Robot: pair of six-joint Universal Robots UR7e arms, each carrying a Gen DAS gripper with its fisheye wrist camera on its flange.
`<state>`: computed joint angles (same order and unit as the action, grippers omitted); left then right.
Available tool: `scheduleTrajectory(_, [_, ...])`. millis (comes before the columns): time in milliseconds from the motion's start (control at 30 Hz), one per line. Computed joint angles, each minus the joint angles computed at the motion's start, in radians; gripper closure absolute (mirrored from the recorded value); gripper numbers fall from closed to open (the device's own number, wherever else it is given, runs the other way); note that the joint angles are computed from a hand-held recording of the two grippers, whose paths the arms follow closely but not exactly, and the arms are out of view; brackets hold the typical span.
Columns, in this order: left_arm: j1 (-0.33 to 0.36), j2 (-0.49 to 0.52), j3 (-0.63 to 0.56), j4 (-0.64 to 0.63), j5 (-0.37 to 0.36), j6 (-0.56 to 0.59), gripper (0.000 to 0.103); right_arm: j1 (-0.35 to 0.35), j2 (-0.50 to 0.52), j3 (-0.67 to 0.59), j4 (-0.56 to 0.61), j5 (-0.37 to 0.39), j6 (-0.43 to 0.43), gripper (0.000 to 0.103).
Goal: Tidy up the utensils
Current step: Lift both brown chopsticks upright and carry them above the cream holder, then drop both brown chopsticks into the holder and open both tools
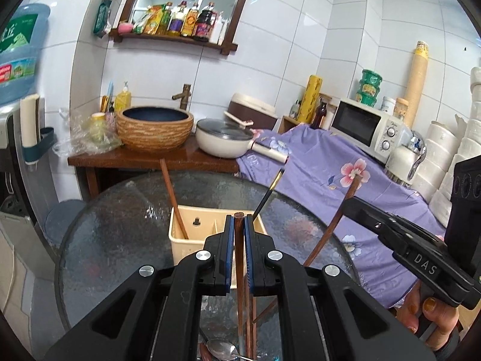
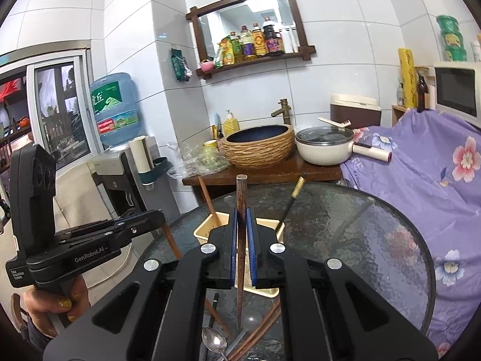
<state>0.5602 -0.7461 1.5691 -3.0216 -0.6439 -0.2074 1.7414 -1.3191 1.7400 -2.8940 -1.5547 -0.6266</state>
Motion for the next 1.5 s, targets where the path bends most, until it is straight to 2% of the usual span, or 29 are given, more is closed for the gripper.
scheduleTrajectory(200, [-0.016, -0.011, -0.054, -0.016, 0.017, 0.069, 0.096, 0.045, 0.016, -0.073, 0.039, -0.018, 0.003, 0.096])
scheduleTrajectory(367, [-0.028, 0.017, -0.168, -0.083, 0.086, 0.182, 0.096, 0.09, 0.054, -0.162, 0.026, -0.03, 0.013, 0.096])
scheduleTrajectory(633, [-0.001, 0.14, -0.414, -0.18, 0.185, 0.34, 0.096, 0.125, 0.162, -0.293, -0.034, -0.074, 0.028, 0.096])
scheduleTrajectory(700, [0.01, 0.162, -0.441, -0.193, 0.197, 0.356, 0.096, 0.118, 0.189, -0.307, -0.054, -0.082, 0.035, 0.096])
scheduleTrajectory(867, [0.052, 0.178, -0.416, -0.15, 0.179, 0.272, 0.096, 0.081, 0.237, -0.293, -0.115, -0.093, 0.041, 0.096])
scheduleTrajectory(1367, [0.131, 0.147, -0.271, 0.028, 0.135, 0.005, 0.096, -0.002, 0.29, -0.252, -0.113, -0.113, 0.088, 0.096])
scheduleTrajectory(1500, [0.138, 0.151, -0.26, 0.026, 0.149, -0.002, 0.096, -0.007, 0.298, -0.247, -0.117, -0.122, 0.088, 0.096])
